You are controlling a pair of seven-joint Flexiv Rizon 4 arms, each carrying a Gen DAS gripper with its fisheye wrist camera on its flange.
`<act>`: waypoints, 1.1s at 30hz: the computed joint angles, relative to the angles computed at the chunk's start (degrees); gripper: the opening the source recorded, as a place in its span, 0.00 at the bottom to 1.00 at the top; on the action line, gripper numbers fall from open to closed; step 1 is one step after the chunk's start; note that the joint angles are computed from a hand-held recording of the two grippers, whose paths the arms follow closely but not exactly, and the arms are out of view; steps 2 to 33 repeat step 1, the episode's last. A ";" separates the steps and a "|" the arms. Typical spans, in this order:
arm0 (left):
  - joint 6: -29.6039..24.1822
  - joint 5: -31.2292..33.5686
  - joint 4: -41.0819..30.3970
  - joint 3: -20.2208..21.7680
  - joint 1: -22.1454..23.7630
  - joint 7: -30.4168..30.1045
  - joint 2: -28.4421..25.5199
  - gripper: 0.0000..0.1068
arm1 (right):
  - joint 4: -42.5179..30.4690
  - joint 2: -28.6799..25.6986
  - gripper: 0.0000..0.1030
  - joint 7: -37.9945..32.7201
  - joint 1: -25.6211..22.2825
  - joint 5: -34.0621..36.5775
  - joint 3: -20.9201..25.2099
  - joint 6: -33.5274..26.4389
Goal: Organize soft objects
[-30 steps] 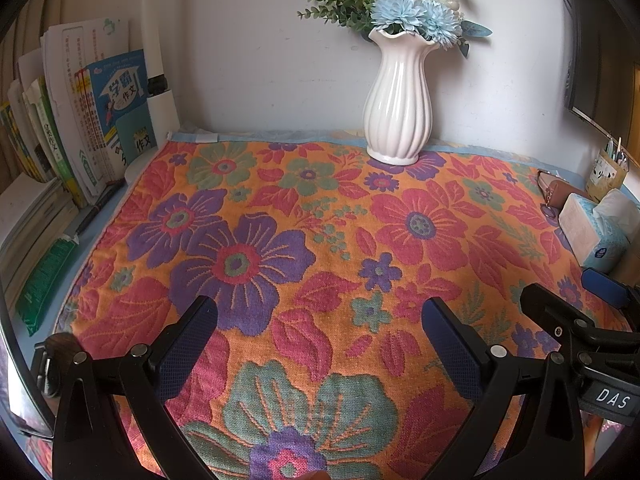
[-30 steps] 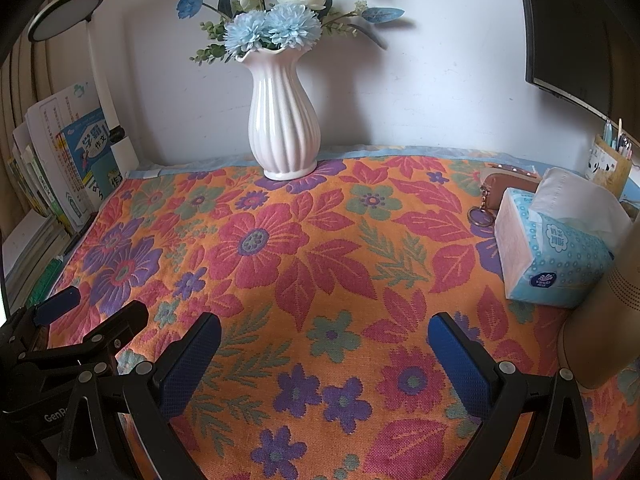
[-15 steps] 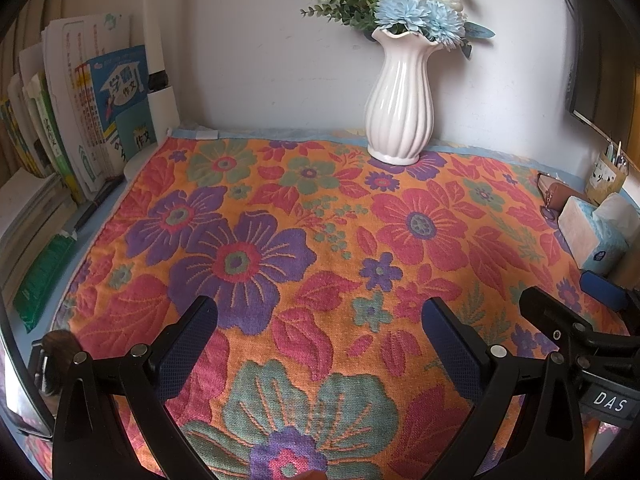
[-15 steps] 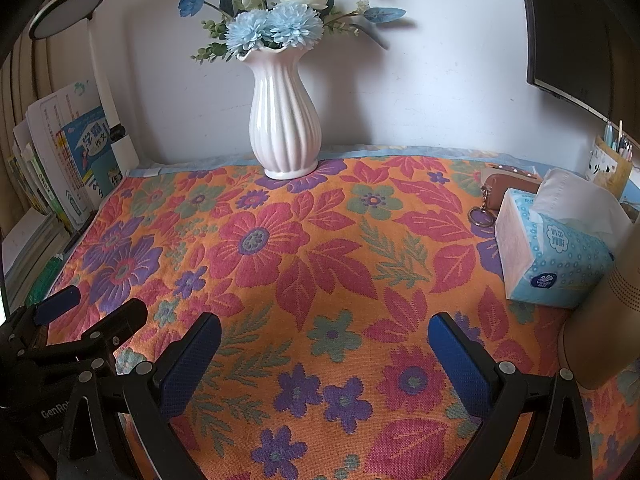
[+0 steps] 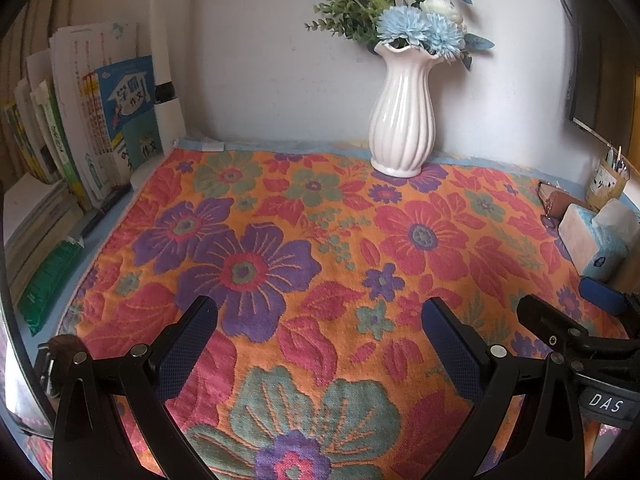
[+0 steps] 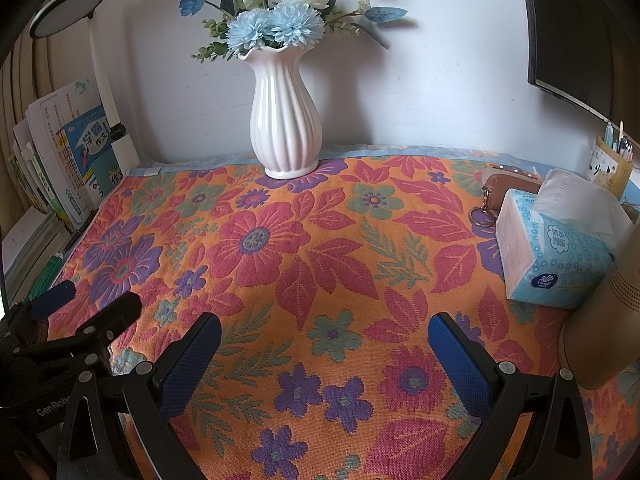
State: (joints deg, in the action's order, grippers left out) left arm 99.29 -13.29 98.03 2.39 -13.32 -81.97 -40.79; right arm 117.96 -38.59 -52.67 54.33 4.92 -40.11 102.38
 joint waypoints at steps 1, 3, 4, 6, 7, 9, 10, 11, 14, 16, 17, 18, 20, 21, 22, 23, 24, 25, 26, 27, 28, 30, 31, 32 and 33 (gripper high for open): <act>-0.53 0.04 -0.07 -0.25 0.21 0.15 0.04 0.95 | -0.05 0.00 1.00 0.03 0.00 0.01 0.00 -0.06; -0.53 0.04 -0.07 -0.25 0.21 0.15 0.04 0.95 | -0.05 0.00 1.00 0.03 0.00 0.01 0.00 -0.06; -0.53 0.04 -0.07 -0.25 0.21 0.15 0.04 0.95 | -0.05 0.00 1.00 0.03 0.00 0.01 0.00 -0.06; -0.53 0.04 -0.07 -0.25 0.21 0.15 0.04 0.95 | -0.05 0.00 1.00 0.03 0.00 0.01 0.00 -0.06; -0.53 0.04 -0.07 -0.25 0.21 0.15 0.04 0.95 | -0.05 0.00 1.00 0.03 0.00 0.01 0.00 -0.06; -0.53 0.04 -0.07 -0.25 0.21 0.15 0.04 0.95 | -0.05 0.00 1.00 0.03 0.00 0.01 0.00 -0.06; -0.53 0.04 -0.07 -0.25 0.21 0.15 0.04 0.95 | -0.05 0.00 1.00 0.03 0.00 0.01 0.00 -0.06; -0.53 0.04 -0.07 -0.25 0.21 0.15 0.04 0.95 | -0.05 0.00 1.00 0.03 0.00 0.01 0.00 -0.06; -0.53 0.04 -0.07 -0.25 0.21 0.15 0.04 0.95 | -0.05 0.00 1.00 0.03 0.00 0.01 0.00 -0.06; -0.53 0.04 -0.07 -0.25 0.21 0.15 0.04 0.95 | -0.05 0.00 1.00 0.03 0.00 0.01 0.00 -0.06; -0.53 0.04 -0.07 -0.25 0.21 0.15 0.04 0.95 | -0.05 0.00 1.00 0.03 0.00 0.01 0.00 -0.06; -0.53 0.04 -0.07 -0.25 0.21 0.15 0.04 0.95 | -0.05 0.00 1.00 0.03 0.00 0.01 0.00 -0.06; -0.53 0.04 -0.07 -0.25 0.21 0.15 0.04 0.95 | -0.05 0.00 1.00 0.03 0.00 0.01 0.00 -0.06; -0.53 0.04 -0.07 -0.25 0.21 0.15 0.04 0.95 | -0.05 0.00 1.00 0.03 0.00 0.01 0.00 -0.06; -0.53 0.04 -0.07 -0.25 0.21 0.15 0.04 0.95 | -0.05 0.00 1.00 0.03 0.00 0.01 0.00 -0.06; -0.53 0.04 -0.07 -0.25 0.21 0.15 0.04 0.95 | -0.05 0.00 1.00 0.03 0.00 0.01 0.00 -0.06; -0.53 0.04 -0.07 -0.25 0.21 0.15 0.04 0.95 | -0.05 0.00 1.00 0.03 0.00 0.01 0.00 -0.06; -0.53 0.04 -0.07 -0.25 0.21 0.15 0.04 0.95 | -0.05 0.00 1.00 0.03 0.00 0.01 0.00 -0.06; -0.53 0.04 -0.07 -0.25 0.21 0.15 0.04 0.95 | -0.05 0.00 1.00 0.03 0.00 0.01 0.00 -0.06; -0.53 0.04 -0.07 -0.25 0.21 0.15 0.04 0.95 | -0.05 0.00 1.00 0.03 0.00 0.01 0.00 -0.06; -0.53 0.04 -0.07 -0.25 0.21 0.15 0.04 0.95 | -0.05 0.00 1.00 0.03 0.00 0.01 0.00 -0.06; -0.53 0.04 -0.07 -0.25 0.21 0.15 0.04 0.95 | -0.05 0.00 1.00 0.03 0.00 0.01 0.00 -0.06; -0.53 0.04 -0.07 -0.25 0.21 0.15 0.04 0.95 | -0.05 0.00 1.00 0.03 0.00 0.01 0.00 -0.06; -0.53 0.04 -0.07 -0.25 0.21 0.15 0.04 0.95 | -0.05 0.00 1.00 0.03 0.00 0.01 0.00 -0.06; -0.53 0.04 -0.07 -0.25 0.21 0.15 0.04 0.95 | -0.05 0.00 1.00 0.03 0.00 0.01 0.00 -0.06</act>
